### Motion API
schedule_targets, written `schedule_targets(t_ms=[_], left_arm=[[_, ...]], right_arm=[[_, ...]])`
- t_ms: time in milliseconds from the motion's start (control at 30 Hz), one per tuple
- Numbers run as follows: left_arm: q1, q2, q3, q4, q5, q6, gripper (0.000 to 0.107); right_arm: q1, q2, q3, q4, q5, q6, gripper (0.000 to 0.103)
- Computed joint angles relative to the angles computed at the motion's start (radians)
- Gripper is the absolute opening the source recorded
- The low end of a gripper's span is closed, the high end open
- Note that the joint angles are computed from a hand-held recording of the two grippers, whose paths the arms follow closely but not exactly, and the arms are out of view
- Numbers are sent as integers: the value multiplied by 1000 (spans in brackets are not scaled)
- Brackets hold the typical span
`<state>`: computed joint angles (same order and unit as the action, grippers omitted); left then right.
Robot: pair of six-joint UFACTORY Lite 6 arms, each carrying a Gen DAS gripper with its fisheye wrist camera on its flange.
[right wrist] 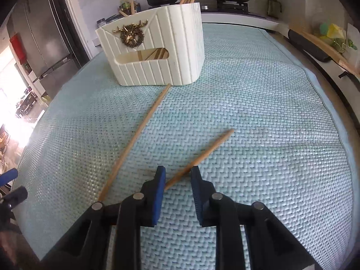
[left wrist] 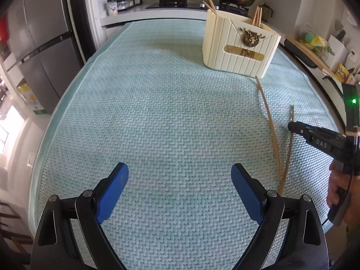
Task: Organize utensils
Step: 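Move both open tools back toward the last chopsticks on the towel, then close the right tool on a chopstick while the left tool closes on another chopstick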
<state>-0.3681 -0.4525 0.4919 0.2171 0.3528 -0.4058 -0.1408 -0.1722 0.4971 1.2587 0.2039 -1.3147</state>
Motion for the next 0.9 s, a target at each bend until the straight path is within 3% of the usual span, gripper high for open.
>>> schedule_targets(t_ms=[200,300,400,600,767,833,867,900], left_arm=[[-120,247,244,-64,-31,57,93],[-171,492,479,-180,-32,171,93],[-210,755,751,-291,35,261,93],[-337,1091,1131,-9,158,-11,93],[-412,1185,1206,154,204,-147,93],[-412,1142,1128,174,146,-170,89],[-405,1113,1087,155,120,-148,80],[-399,1073,1034,144,98,-134,65]], right_arm=[[-101,-118,-90,-141,22,43,18],[-171,-158,-115,-150,60,12,18],[-244,-183,-136,-117,119,-49,18],[-376,-229,-176,-94,204,-165,18],[-481,-262,-199,-116,280,-221,18],[-523,-293,-218,-138,301,-235,18],[-544,-317,-234,-154,316,-233,18],[-568,-330,-240,-175,330,-228,18]])
